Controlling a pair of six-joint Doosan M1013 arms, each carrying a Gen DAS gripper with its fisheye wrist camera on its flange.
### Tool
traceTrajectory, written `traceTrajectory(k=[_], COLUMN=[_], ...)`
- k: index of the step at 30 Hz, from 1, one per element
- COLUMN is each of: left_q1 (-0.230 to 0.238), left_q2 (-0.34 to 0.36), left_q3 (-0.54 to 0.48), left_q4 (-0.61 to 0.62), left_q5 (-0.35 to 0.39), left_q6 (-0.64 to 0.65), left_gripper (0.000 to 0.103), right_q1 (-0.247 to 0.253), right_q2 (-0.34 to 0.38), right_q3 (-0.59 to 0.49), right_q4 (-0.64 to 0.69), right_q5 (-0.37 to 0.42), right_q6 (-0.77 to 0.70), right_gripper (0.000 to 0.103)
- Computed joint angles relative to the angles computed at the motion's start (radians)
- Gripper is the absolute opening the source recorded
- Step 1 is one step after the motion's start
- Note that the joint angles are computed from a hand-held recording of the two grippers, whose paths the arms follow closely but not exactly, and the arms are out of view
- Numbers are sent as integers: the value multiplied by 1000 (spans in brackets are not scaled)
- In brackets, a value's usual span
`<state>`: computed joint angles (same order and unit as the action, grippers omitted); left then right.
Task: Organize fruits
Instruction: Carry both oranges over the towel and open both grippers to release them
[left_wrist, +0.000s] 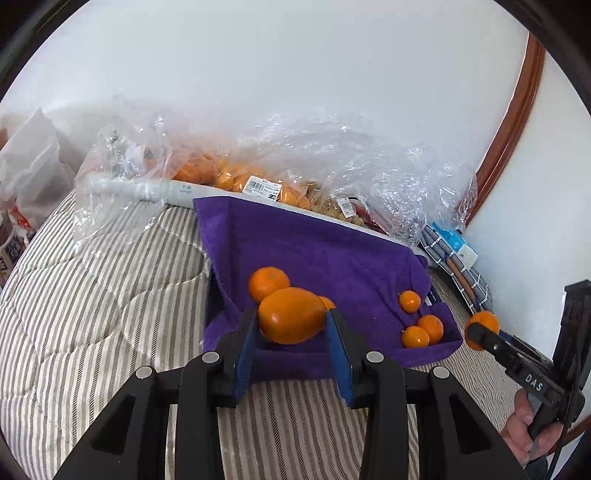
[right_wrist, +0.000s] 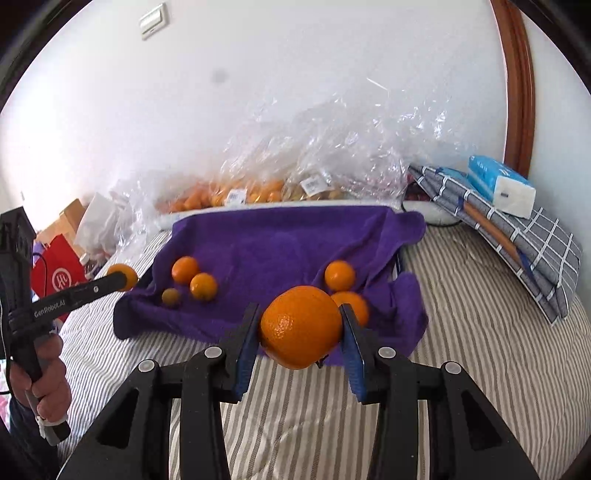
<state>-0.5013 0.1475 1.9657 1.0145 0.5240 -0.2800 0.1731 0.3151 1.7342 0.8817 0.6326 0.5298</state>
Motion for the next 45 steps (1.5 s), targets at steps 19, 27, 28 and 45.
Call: traceTrajectory(k=[19, 27, 28, 45], left_q1=[49, 46, 47, 44], left_q2=[99, 112, 112, 105], left_q3=[-67, -80, -81, -70], left_q4=[-112, -145, -151, -101], left_q5=[-28, -20, -20, -40], left_q6=[178, 231, 234, 174], left_gripper=[36, 36, 36, 37], right_q1=[47, 52, 52, 59], right_q2=[133, 134, 132, 127], right_q3=[-123, -121, -119, -104], right_q4=[-65, -88, -86, -96], right_q5=[41, 32, 28, -8], right_q6=[43, 56, 54, 29], right_gripper=[41, 41, 41, 43])
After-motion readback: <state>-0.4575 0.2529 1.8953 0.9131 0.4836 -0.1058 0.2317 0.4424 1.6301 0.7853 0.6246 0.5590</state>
